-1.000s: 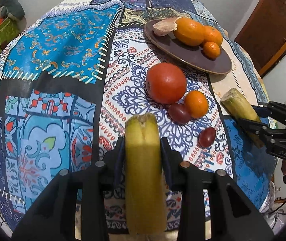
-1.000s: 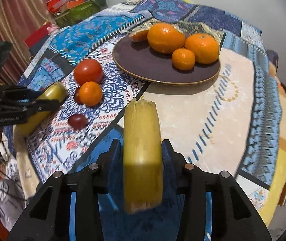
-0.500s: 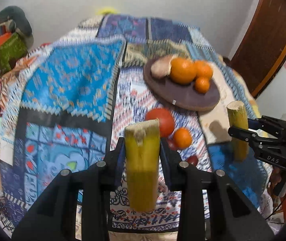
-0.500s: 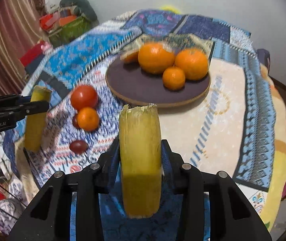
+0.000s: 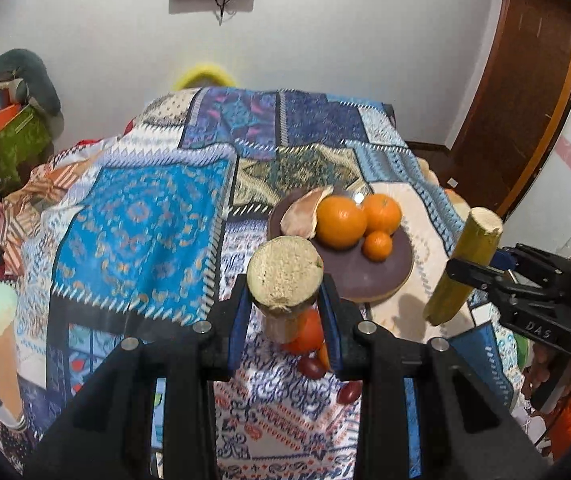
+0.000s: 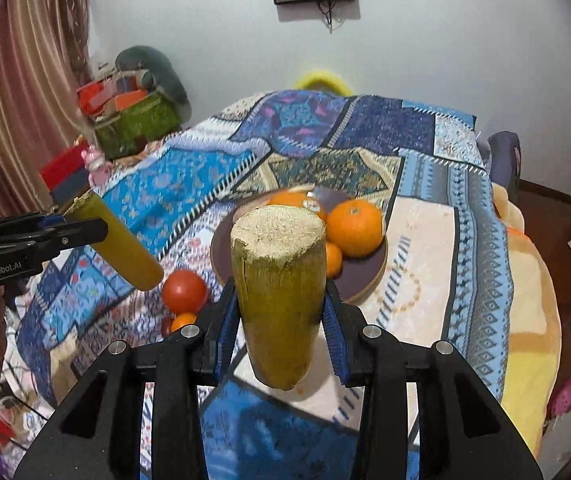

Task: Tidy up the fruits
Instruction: 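Lift both yellow cylinders upright and carry them toward the plate, then lay the yellow cylinder on the plate with the left gripper while the right gripper lays its cylinder there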

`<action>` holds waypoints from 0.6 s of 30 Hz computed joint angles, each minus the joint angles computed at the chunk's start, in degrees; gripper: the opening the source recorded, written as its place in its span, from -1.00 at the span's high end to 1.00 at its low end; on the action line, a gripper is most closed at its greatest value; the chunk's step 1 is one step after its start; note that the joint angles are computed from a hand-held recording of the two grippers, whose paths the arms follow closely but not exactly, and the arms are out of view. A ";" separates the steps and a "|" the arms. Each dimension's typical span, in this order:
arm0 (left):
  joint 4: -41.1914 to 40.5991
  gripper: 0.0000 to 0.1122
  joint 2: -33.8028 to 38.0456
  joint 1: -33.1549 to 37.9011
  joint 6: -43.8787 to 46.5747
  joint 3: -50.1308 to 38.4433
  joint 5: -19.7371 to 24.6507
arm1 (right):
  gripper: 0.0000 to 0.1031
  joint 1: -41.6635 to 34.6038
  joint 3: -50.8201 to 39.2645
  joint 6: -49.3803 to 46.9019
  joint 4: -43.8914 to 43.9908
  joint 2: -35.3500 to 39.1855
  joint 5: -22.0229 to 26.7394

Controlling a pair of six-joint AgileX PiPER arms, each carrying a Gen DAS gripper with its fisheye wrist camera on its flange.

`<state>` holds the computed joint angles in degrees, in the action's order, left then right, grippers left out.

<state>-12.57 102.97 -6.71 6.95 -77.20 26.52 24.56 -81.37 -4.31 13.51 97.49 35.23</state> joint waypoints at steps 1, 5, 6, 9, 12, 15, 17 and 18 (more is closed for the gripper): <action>-0.19 0.41 0.47 -0.15 0.32 -1.08 0.28 | 0.31 -0.08 -0.58 0.08 0.08 0.36 -0.02; 1.12 0.41 2.55 -1.17 -0.42 -4.64 1.12 | 0.31 0.18 -2.99 1.31 -0.97 2.05 -0.12; 0.76 0.41 3.36 -1.35 0.00 -5.72 1.59 | 0.31 0.26 -3.46 1.49 -1.17 2.51 -0.29; -0.06 0.41 5.80 -1.93 1.03 -8.72 3.02 | 0.31 0.19 -4.99 1.08 -0.28 4.02 -0.42; 0.02 0.41 8.19 -2.61 1.18 -11.40 3.85 | 0.31 0.07 -6.69 0.89 0.19 5.72 -0.42; -0.89 0.41 11.20 -2.89 1.75 -15.02 5.68 | 0.31 0.29 -8.48 1.38 -0.51 7.47 -0.30; -1.87 0.41 13.25 -3.00 2.52 -17.43 6.95 | 0.31 0.30 -9.81 1.18 -0.52 8.80 -0.04; -2.48 0.41 14.38 -2.98 2.97 -18.81 7.67 | 0.31 0.37 -10.32 1.36 -0.81 9.32 0.06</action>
<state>-15.06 117.35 -9.69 9.92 -96.01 34.19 24.93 -91.69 -2.94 12.70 106.81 35.29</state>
